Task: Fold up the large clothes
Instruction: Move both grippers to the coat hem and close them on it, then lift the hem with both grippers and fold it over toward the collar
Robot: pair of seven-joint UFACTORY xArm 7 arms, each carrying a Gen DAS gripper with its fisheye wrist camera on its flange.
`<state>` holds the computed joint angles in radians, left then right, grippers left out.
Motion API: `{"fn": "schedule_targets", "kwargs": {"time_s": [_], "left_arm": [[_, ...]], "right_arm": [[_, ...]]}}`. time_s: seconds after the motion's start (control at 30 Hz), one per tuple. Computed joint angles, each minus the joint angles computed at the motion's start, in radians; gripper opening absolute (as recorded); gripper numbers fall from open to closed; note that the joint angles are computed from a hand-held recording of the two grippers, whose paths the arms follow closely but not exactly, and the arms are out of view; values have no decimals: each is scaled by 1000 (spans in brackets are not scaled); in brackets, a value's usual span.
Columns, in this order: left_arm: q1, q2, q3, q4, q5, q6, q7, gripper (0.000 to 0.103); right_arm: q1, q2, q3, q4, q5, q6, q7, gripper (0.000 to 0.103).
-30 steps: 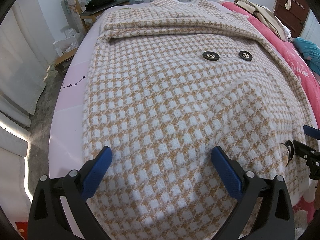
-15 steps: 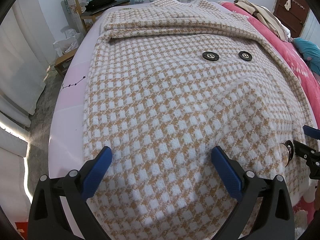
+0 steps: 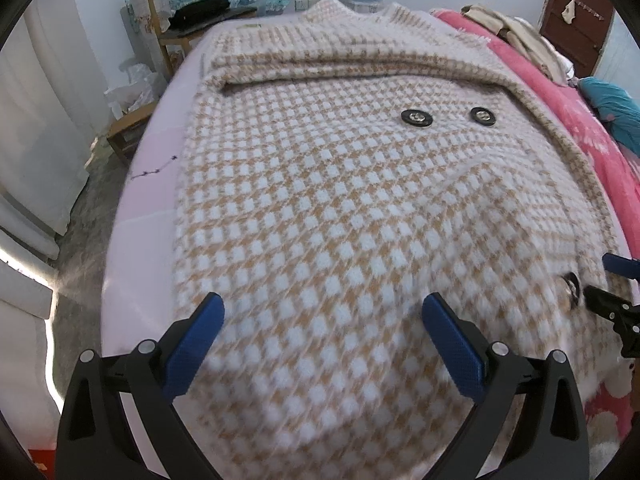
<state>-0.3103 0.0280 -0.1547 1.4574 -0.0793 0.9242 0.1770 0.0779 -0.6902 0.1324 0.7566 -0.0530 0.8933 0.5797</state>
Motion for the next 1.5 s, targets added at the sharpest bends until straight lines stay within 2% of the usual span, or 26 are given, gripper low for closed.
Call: {"fn": "schedule_targets", "kwargs": {"time_s": [0.07,0.2,0.3,0.4,0.47,0.53,0.6,0.73,0.8,0.87,0.9,0.97,1.07,1.17,1.23,1.33,1.43,1.5], "left_arm": [[12,-54,10,-54,-32,-17,40,97],[41,-183,45,-177,-113,-29,100,97],[56,-248,68,-234,-156,-15,115,89],[67,-268,79,-250,-178,36,102,74],[75,-268,84,-253,-193,80,83,63],[79,-268,93,-257,-221,113,78,56],[86,-275,95,-269,-234,131,65,52],[97,-294,100,-287,-254,163,38,45],[101,-303,104,-300,-266,173,27,41],[102,-306,102,-308,-272,169,15,28],[100,-309,105,-311,-284,167,21,22],[96,-324,98,-321,-279,144,31,8],[92,-365,101,-325,-264,107,57,7],[86,-419,147,-282,-321,113,105,6],[80,-447,183,-231,-367,168,133,6],[92,-474,192,-204,-357,242,136,6],[112,-469,215,-212,-368,352,110,6],[131,-460,206,-254,-352,383,96,6]], "right_arm": [[23,-62,-24,-47,31,-7,-19,95],[41,-187,-43,-106,59,66,-61,95],[17,-260,-43,-120,65,74,-58,95],[-21,-308,-60,-138,75,61,-36,95],[-42,-326,-80,-162,98,47,-10,88],[-46,-340,-110,-207,143,30,14,72],[-42,-365,-115,-245,176,5,30,68],[-14,-412,-144,-275,231,-2,32,47],[-19,-435,-135,-298,244,-6,45,43],[-22,-447,-123,-309,250,-13,58,33],[-18,-452,-124,-316,255,-15,62,16],[-22,-473,-131,-324,249,2,61,10],[-46,-499,-93,-267,202,15,63,6],[-73,-559,-91,-201,171,34,73,5],[-87,-587,-79,-144,147,69,76,5],[-86,-633,-64,-109,146,143,96,5],[-69,-707,-83,-172,195,207,146,5],[-67,-733,-100,-245,237,236,194,5]]}}
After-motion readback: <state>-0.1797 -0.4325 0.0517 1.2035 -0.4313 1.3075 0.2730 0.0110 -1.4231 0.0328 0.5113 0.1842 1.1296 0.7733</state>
